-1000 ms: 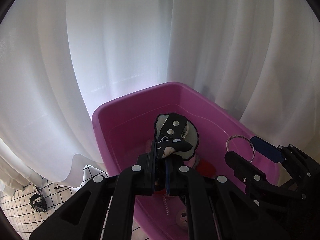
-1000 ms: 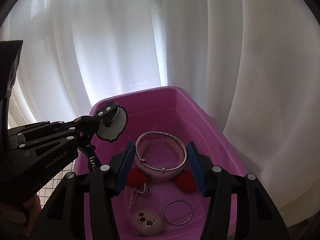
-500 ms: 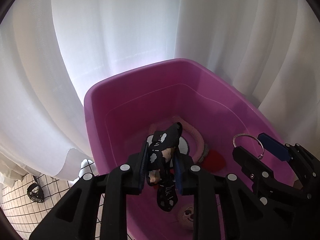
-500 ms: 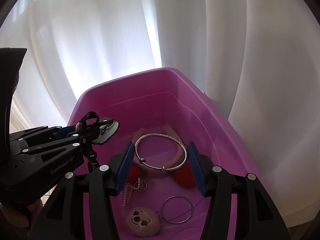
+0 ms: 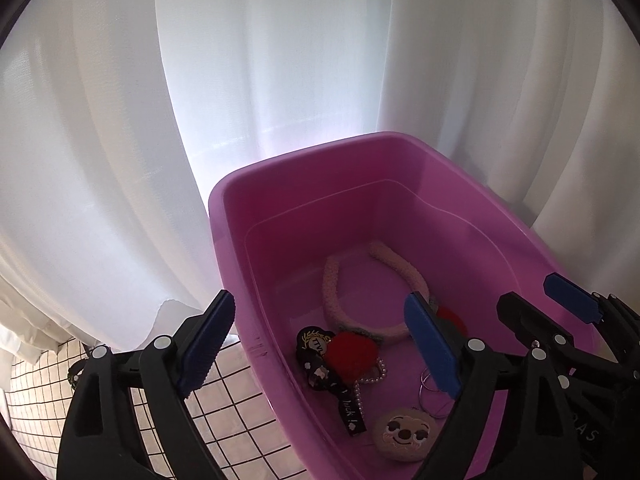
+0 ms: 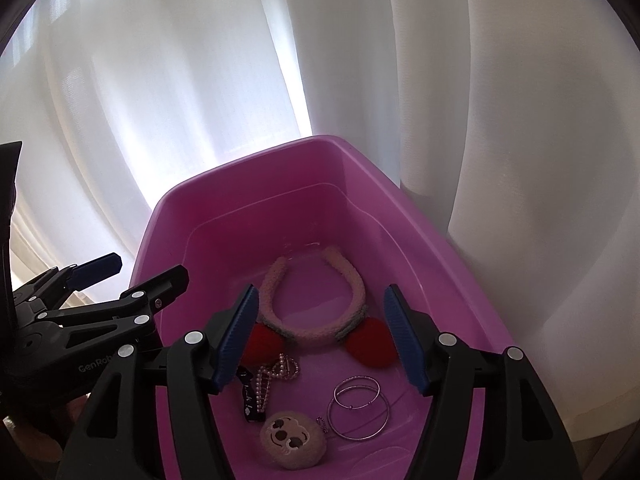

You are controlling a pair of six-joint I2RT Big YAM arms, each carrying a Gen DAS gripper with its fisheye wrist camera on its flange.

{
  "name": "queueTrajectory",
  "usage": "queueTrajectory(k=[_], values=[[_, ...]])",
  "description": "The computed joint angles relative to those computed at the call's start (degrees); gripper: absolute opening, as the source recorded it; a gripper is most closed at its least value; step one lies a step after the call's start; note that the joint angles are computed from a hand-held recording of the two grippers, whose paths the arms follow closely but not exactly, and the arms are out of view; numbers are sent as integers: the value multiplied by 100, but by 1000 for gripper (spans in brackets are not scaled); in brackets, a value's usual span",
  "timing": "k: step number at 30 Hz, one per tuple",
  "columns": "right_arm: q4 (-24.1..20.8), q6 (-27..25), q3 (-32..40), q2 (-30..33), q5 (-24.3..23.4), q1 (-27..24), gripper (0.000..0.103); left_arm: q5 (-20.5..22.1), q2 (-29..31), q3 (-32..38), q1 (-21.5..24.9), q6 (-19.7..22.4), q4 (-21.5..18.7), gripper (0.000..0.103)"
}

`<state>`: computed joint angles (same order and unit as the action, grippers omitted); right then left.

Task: Organize jewelry
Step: 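Open both tools to drop the lanyard and bangle into the basin, then move both tools back over the table toward the watch and hair clip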

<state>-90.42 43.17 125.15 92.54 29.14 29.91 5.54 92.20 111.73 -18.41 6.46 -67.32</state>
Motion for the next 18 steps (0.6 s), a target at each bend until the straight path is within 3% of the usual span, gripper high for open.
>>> queueTrajectory(k=[10, 13, 18], values=[[-37, 42, 198, 124, 96, 139, 65, 79, -213, -119, 171, -56, 67, 90], [5, 61, 290, 152, 146, 238, 69, 86, -307, -171, 287, -114, 110, 97], [-108, 7, 722, 382, 247, 507, 71, 285, -497, -270, 612, -120, 108, 97]])
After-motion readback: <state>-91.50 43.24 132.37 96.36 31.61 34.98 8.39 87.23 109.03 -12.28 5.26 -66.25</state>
